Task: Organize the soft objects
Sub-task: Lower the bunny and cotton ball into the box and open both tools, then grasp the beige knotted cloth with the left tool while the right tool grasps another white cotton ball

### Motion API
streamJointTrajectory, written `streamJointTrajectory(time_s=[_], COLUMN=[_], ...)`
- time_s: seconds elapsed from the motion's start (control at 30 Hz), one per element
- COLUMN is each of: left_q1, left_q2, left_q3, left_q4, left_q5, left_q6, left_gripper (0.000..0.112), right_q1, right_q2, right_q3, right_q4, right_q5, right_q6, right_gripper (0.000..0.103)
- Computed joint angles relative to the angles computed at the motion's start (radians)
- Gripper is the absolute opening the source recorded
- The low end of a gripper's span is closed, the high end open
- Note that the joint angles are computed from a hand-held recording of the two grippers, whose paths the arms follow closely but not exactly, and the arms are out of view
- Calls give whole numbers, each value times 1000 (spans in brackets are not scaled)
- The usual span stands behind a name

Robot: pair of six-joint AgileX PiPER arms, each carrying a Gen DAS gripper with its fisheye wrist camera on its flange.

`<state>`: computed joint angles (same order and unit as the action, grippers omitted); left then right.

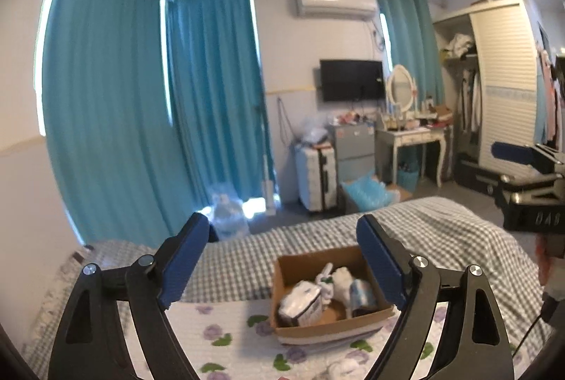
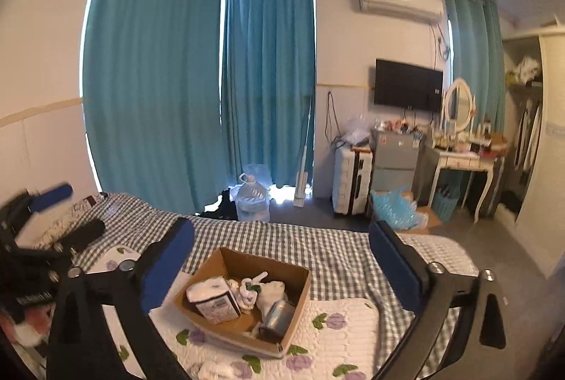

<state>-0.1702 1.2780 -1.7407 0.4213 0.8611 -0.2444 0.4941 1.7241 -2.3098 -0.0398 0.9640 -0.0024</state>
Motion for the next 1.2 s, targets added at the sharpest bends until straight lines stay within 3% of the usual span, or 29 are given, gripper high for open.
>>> streamJointTrajectory(time_s=[0.17, 0.4, 0.57, 0.8, 0.9, 1.0, 1.07, 1.13, 1.2], left_q1=[11, 17, 86, 165, 189, 211, 218, 216, 204], left_q2=[-72, -128, -96, 37, 102, 146, 158, 162, 153], left_q3=[91, 370, 529, 701, 760, 776, 785, 789, 799], left_q4=[-14, 116, 63, 84, 92, 30, -12, -33, -18], left_q5=[13, -24, -134, -288, -367, -390, -394, -393, -392], left_q6=[-2, -198, -233, -325, -342, -266, -231, -212, -226], left_gripper=[87, 87, 87, 87, 87, 87, 87, 87, 87], right_q1=[48, 98, 132, 106, 92, 86, 72, 56, 60], right_q2=[-149, -277, -184, 70, 206, 310, 340, 354, 329], right_q3=[269, 647, 766, 797, 741, 669, 652, 641, 673], right_q4=[-25, 20, 11, 210, 270, 285, 359, 449, 453], right_q5=[-82, -275, -379, -444, -411, -361, -342, -311, -337], right_q6=[11, 0, -17, -166, -212, -222, -280, -345, -361], right_gripper=[102, 102, 102, 99, 87, 68, 59, 37, 35])
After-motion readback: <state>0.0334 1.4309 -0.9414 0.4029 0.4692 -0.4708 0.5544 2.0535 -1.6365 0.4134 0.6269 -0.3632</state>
